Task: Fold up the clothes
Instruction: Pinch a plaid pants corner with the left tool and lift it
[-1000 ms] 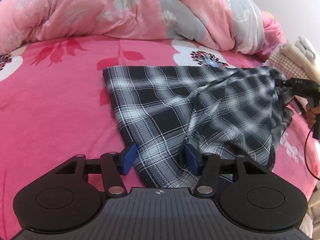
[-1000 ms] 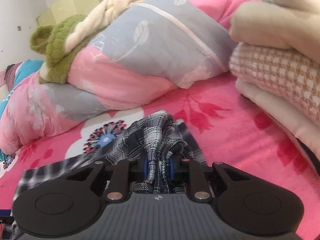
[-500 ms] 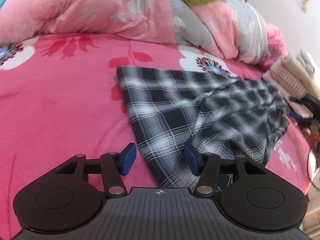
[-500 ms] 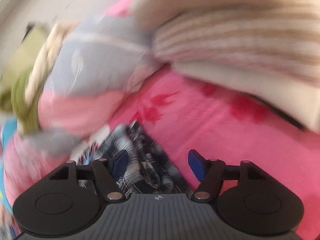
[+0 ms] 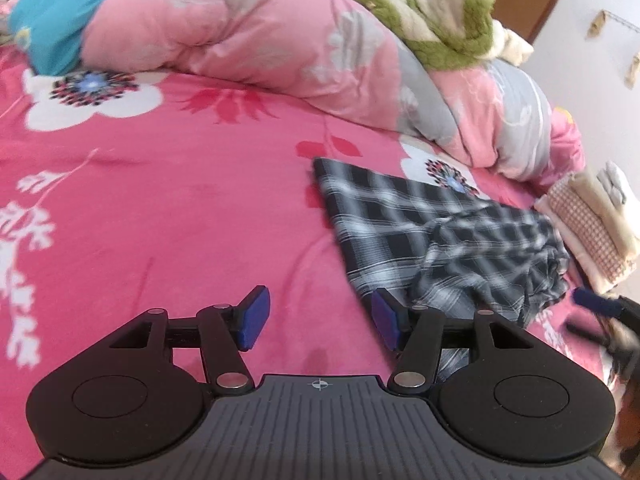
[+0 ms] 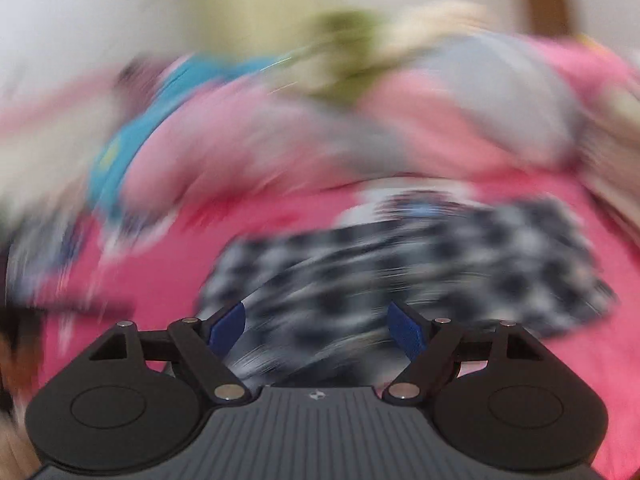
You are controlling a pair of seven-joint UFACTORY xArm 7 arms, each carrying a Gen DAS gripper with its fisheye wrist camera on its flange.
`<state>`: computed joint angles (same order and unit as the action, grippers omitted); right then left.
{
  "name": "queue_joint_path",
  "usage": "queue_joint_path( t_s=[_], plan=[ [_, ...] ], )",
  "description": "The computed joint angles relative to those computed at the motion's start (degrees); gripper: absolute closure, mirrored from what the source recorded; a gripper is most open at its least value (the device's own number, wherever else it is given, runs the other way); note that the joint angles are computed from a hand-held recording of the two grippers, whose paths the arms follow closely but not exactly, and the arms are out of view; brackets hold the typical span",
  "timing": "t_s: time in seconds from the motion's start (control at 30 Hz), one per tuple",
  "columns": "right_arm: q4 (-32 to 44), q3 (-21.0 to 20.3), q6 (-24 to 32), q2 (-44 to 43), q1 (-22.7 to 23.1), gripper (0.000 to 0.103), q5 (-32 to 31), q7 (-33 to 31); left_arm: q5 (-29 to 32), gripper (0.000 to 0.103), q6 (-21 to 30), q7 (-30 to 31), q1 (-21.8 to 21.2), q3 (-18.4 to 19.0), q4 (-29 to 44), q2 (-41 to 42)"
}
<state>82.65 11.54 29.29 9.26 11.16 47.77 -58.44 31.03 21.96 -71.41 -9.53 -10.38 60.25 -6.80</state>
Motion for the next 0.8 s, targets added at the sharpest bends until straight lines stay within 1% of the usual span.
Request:
queue_joint_path(
  t_s=[0.07, 0.1, 0.17, 0.2, 0.23, 0.27, 0.33, 0.37, 0.4, 0.43, 0.47, 0.5, 0.53, 0.57, 0.6, 0.63, 0.67, 0.77, 0.8],
  plan=[
    [-5.6, 2.8, -5.5, -2.3, 2.9, 0.021, -0.8, -10.6, 0.0, 0.047, 0.1, -1.3, 0.4, 0.0, -1.5, -1.4],
    [-7.7, 3.6, -8.7, -2.7, 4.4, 0.021, -1.3, -14.0, -0.3, 0.047, 0.3, -1.4, 0.6, 0.0, -1.9, -1.8],
    [-11.3, 4.9, -15.1, -2.7, 7.4, 0.021, -3.2, -19.0, -1.4, 0.047, 0.7, -1.2, 0.9, 0.1, -2.4, -2.2],
    [-12.3, 5.4, -18.8, -1.9, 8.8, 0.021, -4.8, -19.8, -1.6, 0.047, 0.7, -1.2, 1.1, 0.0, -2.5, -2.3],
    [-12.7, 5.5, -21.4, -0.9, 9.7, 0.021, -6.8, -19.1, -1.6, 0.047, 0.6, -1.1, 1.3, -0.1, -2.5, -2.2],
    [-12.7, 5.1, -22.8, 0.3, 10.5, 0.021, -9.9, -16.6, -1.5, 0.047, 0.1, -1.0, 1.5, -0.1, -2.2, -1.7],
    [-12.6, 2.6, -25.3, 2.6, 13.0, 0.022, -16.6, -10.4, -1.6, 0.047, -1.3, -0.2, 1.5, 0.1, -1.4, -0.3],
    [-12.5, 3.5, -26.7, 3.6, 12.1, 0.022, -17.8, -9.7, -1.8, 0.047, -2.2, 0.5, 1.4, 0.4, -0.9, 0.5],
    [-12.3, 6.8, -27.6, 4.3, 9.0, 0.022, -16.6, -11.4, -2.5, 0.047, -3.3, 1.7, 1.3, 0.8, 0.2, 2.0],
    [-12.4, 9.9, -28.3, 4.7, 6.4, 0.027, -14.5, -13.8, -3.2, 0.047, -4.5, 2.6, 1.0, 1.2, 1.2, 3.5],
    [-12.6, 10.7, -29.3, 4.9, 5.6, 0.031, -14.7, -13.8, -4.3, 0.047, -5.4, 3.5, 0.7, 1.8, 2.7, 5.3],
    [-12.7, 10.1, -31.1, 5.5, 6.3, 0.036, -16.1, -12.3, -5.7, 0.047, -6.2, 4.6, 0.4, 2.4, 4.3, 7.3],
    [-13.3, 10.3, -32.6, 5.4, 6.1, 0.045, -16.8, -11.6, -6.8, 0.047, -6.5, 5.3, -0.1, 3.1, 6.3, 9.4],
    [-13.9, 10.6, -33.9, 5.2, 5.7, 0.05, -17.2, -11.0, -8.0, 0.047, -6.6, 6.1, -0.5, 3.8, 8.4, 11.5],
    [-14.1, 9.3, -35.2, 5.4, 6.7, 0.054, -18.2, -9.6, -9.6, 0.047, -6.9, 7.4, -0.8, 4.4, 10.6, 13.8],
    [-14.0, 6.9, -36.0, 5.8, 8.8, 0.055, -19.3, -7.8, -11.3, 0.047, -7.3, 8.8, -1.0, 4.8, 13.0, 16.1],
    [-14.0, 6.8, -36.1, 6.0, 8.7, 0.056, -19.9, -7.1, -13.1, 0.047, -7.5, 10.4, -1.0, 5.1, 15.4, 18.4],
    [-15.0, 10.0, -37.5, 6.2, 5.5, 0.056, -21.7, -6.2, -18.0, 0.047, -9.4, 14.4, -0.8, 5.6, 21.3, 24.4],
    [-15.4, 10.4, -38.6, 6.3, 5.2, 0.056, -22.7, -6.1, -19.4, 0.049, -9.2, 15.4, -0.9, 5.9, 23.2, 26.3]
  ],
)
